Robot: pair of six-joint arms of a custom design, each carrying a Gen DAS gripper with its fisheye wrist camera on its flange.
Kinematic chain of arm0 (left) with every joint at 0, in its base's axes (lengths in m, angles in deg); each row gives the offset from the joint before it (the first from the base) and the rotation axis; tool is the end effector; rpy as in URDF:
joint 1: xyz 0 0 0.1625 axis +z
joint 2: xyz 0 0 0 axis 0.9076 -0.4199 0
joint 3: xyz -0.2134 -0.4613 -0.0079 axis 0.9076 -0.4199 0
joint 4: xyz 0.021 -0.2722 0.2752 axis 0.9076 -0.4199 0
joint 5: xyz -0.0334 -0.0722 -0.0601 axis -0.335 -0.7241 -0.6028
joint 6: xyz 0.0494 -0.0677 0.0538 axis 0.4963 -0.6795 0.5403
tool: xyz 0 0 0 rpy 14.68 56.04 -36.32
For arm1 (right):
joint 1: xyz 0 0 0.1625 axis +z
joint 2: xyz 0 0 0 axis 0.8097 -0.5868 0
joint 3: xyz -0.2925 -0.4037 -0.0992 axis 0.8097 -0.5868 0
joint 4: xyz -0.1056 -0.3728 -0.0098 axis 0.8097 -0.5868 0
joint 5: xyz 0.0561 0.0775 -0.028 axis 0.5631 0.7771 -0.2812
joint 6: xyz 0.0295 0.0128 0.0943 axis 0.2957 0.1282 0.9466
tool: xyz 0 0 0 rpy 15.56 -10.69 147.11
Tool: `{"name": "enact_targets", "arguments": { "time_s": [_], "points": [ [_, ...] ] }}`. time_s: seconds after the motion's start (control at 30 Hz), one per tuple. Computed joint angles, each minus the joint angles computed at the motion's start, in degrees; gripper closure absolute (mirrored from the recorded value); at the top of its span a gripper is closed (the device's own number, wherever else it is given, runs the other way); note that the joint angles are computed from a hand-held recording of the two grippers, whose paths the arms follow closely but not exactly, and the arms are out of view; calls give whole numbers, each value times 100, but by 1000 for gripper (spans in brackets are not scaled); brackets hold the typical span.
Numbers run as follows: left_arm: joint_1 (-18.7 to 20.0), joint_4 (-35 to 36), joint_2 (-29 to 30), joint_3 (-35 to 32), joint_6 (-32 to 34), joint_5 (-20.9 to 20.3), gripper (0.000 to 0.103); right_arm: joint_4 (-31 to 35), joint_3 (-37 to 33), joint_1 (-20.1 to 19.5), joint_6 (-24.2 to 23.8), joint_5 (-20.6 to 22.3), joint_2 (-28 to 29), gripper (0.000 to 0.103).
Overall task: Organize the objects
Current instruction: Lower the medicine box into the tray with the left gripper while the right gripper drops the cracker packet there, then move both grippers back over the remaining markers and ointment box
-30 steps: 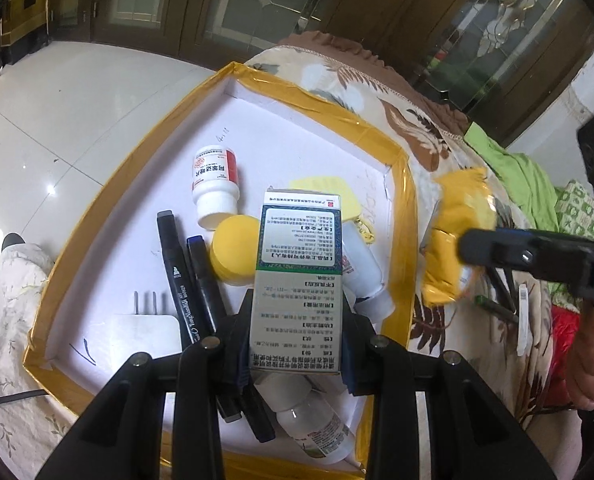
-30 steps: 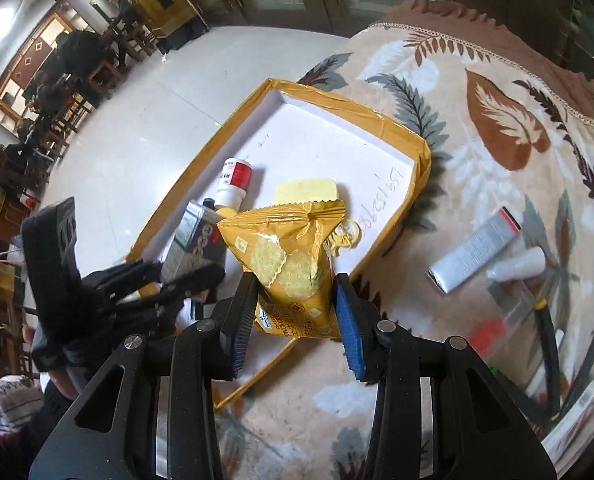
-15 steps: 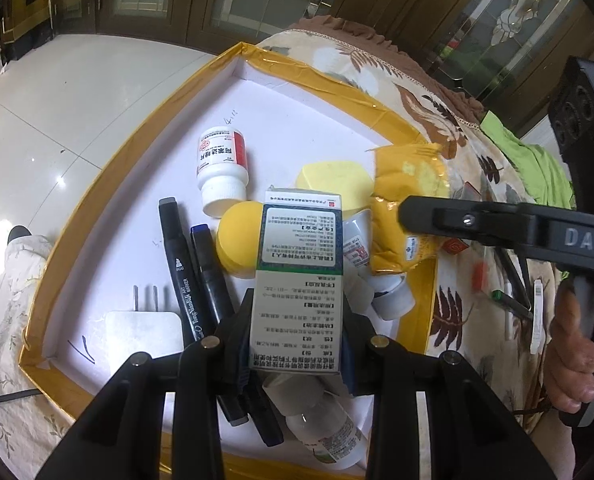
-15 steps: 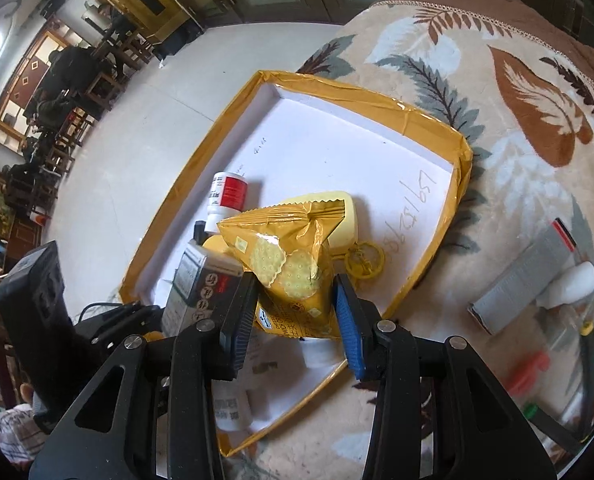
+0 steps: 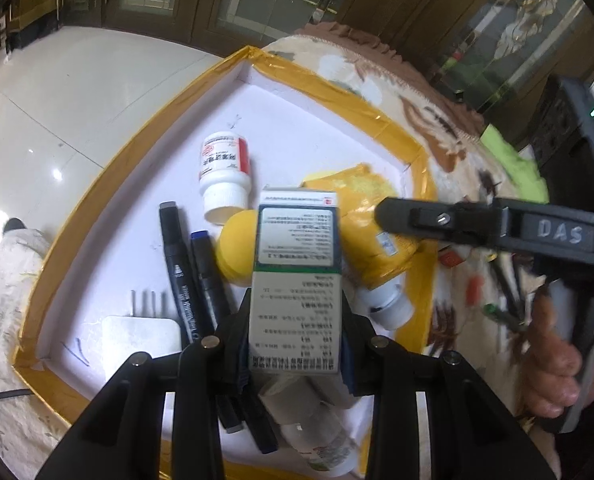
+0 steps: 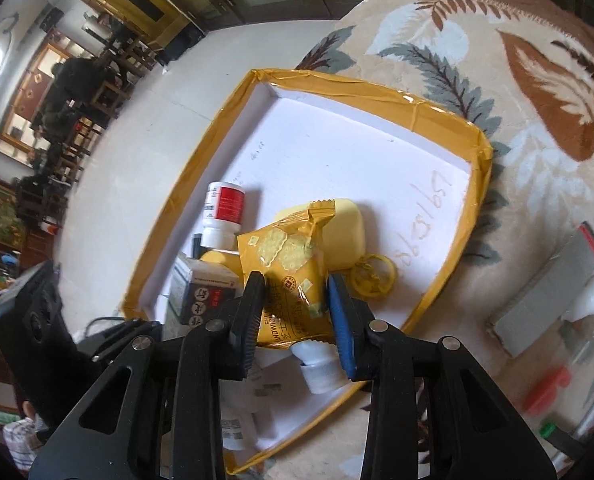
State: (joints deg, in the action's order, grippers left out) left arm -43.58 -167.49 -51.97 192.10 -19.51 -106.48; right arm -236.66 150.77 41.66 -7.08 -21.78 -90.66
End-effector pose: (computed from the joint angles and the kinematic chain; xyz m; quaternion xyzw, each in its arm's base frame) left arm -0.3031 -0.3106 0.0891 0.1274 0.9624 -0.1602 0.1786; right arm 0.1499 -0.3721 0.2691 0.0478 -0.9869 0.1156 0.1022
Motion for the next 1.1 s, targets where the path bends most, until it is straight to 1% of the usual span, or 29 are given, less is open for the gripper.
{"name": "enact_targets", "arguments": {
  "time_s": [0.1, 0.17, 0.23, 0.27, 0.3, 0.33, 0.47, 0.57, 0.63, 0.7, 0.8, 0.9, 0.93, 1.0, 1.03, 1.1],
  "points": [
    [-35, -609, -6, 158, 87, -34, 59, -29, 51, -114, -47, 290, -41, 70],
    [-70, -900, 7, 223, 86, -4, 37, -30, 78, -188, -83, 528, -136, 70],
    [-145, -972, 15, 247, -7, 118, 33, -82, 100, -227, -143, 706, -236, 69],
    [-202, -933, 13, 240, -37, 192, 33, -107, 100, -215, -181, 747, -292, 65],
    [-235, -908, 16, 237, -24, 227, 32, -123, 96, -181, -203, 730, -349, 55],
    [-259, -866, 16, 226, 3, 241, 32, -149, 99, -145, -224, 709, -412, 47],
    [-336, -904, -24, 267, 2, 316, 32, 55, 100, -155, -300, 974, -766, 46],
    [-433, -1083, -66, 368, -16, 445, 32, 292, 141, -134, -384, 967, -1135, 46],
    [-502, -1176, -81, 419, 9, 491, 32, 575, 195, -199, -538, 985, -1500, 46],
    [-595, -1234, -91, 450, 92, 527, 32, 822, 280, -278, -679, 912, -1884, 46],
    [-755, -1140, -101, 458, 138, 600, 32, 1334, 400, -589, -928, 949, -2505, 46],
    [-944, -887, -143, 445, 76, 662, 32, 1881, 493, -1062, -1283, 1039, -3236, 46],
    [-1004, -834, -151, 438, 49, 674, 32, 2078, 528, -1303, -1430, 1126, -3531, 46],
    [-1141, -762, -145, 391, 48, 662, 32, 2492, 612, -1956, -1791, 1346, -4251, 46],
    [-1206, -720, -112, 332, 43, 644, 32, 2584, 640, -2186, -1924, 1416, -4454, 46],
    [-1293, -669, -36, 228, 21, 577, 32, 2920, 701, -2939, -2326, 1630, -5112, 46]
  ]
}}
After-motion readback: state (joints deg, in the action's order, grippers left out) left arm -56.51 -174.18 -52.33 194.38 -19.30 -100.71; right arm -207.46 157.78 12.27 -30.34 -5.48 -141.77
